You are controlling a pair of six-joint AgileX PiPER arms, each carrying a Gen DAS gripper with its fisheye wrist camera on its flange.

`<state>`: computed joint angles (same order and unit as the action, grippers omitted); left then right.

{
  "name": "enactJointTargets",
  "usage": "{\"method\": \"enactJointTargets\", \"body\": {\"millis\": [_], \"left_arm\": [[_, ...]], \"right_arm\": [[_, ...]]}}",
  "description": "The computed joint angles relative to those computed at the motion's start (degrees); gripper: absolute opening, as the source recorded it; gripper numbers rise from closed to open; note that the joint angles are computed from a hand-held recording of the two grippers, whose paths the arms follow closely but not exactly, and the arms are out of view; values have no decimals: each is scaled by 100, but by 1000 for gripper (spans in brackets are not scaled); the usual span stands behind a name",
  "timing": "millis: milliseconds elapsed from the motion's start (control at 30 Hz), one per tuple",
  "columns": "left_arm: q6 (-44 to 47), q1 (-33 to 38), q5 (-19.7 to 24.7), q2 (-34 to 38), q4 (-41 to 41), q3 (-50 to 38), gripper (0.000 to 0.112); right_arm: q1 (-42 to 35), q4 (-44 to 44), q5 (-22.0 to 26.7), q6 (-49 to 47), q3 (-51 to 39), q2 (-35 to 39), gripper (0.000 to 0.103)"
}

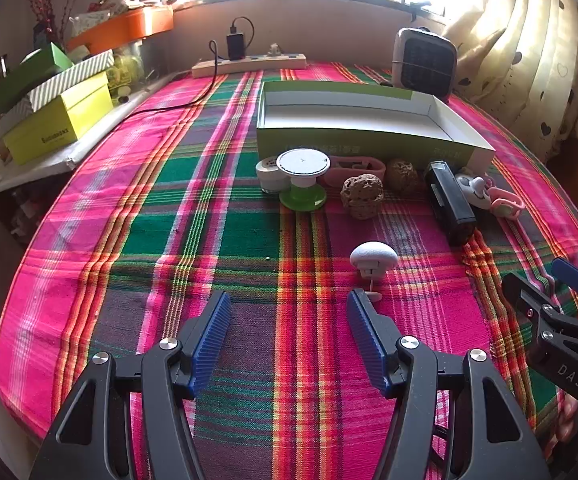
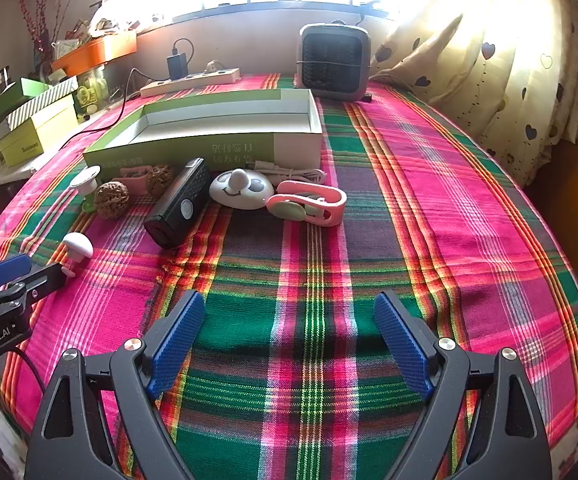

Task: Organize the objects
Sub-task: 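Reach the left gripper to the white mushroom knob and close on it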

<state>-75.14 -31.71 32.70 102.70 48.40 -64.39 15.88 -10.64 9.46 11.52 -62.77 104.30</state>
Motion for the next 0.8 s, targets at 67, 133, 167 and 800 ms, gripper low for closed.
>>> {"method": "enactJointTargets", "body": {"millis": [67,133,167,800], "left_arm": [[125,26,-28,-8,-94,-9,59],[310,58,-61,-23,-240,-20,59],[416,72,-60,-17,-314,-42,59],[3315,532,-1023,-50,-2996,-295,59]], "right_arm": [[-31,338,2,-378,-7,3,87],[-79,902,33,-1020,-39,14,87],[-115,1290,70,-1458,-60,18,87],[-953,3649,1234,-4948,-1270,560,78]]}}
